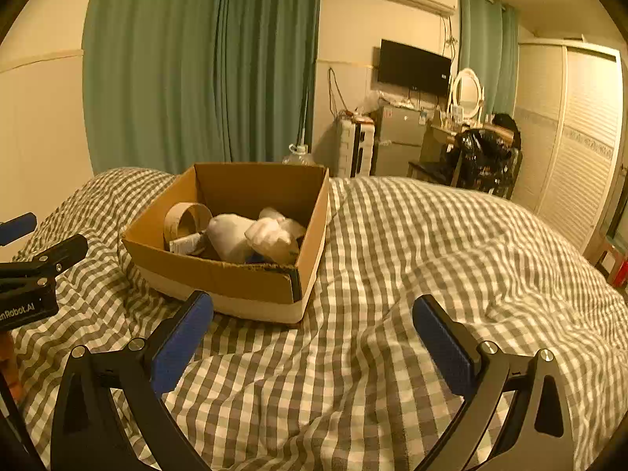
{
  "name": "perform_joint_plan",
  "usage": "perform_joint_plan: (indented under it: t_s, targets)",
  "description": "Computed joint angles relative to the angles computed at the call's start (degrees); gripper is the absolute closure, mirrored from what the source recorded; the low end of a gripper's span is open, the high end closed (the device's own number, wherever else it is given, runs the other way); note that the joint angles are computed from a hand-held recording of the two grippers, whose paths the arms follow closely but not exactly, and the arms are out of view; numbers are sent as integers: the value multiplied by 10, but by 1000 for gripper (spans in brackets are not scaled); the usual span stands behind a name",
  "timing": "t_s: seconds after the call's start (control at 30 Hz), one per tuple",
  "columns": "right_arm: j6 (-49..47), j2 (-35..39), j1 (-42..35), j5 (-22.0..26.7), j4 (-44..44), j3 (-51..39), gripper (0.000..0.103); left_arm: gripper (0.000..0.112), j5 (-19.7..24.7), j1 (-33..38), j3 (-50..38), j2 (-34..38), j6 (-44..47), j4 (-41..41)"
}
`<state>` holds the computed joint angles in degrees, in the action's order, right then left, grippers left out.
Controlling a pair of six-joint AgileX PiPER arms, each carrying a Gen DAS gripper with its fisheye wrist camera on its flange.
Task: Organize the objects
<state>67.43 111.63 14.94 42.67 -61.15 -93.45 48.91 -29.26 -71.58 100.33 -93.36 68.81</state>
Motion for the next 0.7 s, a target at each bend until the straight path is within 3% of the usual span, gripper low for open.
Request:
perform_joint_plan:
  t_s: [0.7]
  targets:
    - [4,7,1,1,-1,4,1,9,-1,-3,8,2,9,1]
